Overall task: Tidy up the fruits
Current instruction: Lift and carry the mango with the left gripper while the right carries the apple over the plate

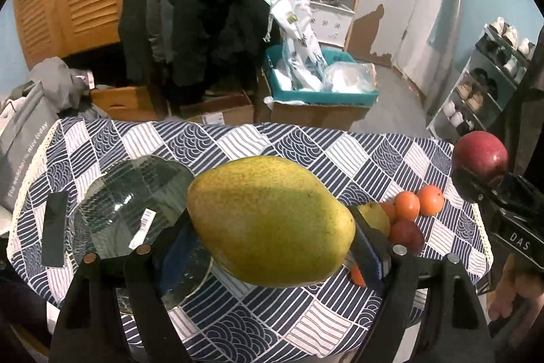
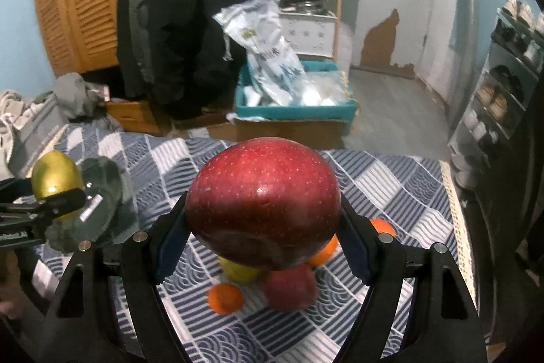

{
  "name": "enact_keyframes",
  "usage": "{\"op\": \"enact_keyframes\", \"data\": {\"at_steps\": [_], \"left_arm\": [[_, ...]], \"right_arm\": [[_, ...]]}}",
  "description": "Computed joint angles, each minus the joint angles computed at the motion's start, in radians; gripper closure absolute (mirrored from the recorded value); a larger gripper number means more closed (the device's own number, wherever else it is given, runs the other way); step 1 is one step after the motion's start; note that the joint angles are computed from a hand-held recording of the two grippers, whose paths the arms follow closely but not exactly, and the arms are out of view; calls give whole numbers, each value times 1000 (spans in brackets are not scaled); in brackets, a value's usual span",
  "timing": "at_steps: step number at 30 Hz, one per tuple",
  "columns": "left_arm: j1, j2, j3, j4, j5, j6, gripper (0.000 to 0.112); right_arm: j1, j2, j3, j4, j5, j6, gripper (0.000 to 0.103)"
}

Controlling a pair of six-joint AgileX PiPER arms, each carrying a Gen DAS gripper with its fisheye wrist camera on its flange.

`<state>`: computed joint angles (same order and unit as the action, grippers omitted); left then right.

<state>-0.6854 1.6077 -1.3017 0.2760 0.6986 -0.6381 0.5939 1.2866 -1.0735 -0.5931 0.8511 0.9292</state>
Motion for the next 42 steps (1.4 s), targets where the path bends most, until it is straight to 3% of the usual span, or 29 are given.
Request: {"op": "enact_keyframes", "data": {"at_steps": [14, 24, 36, 42], "left_arm": [[105, -96, 68, -8, -22, 32, 28], [246, -143, 128, -74, -51, 116, 28], [450, -140, 208, -185, -102, 265, 28], [529, -90, 225, -233, -118, 331, 28]], "right_arm": [[99, 163, -196, 3, -5, 1, 25], [147, 345, -400, 56, 9, -70, 25], [151, 606, -668, 229, 11, -213, 25], [145, 756, -834, 326, 53, -296, 25]]}}
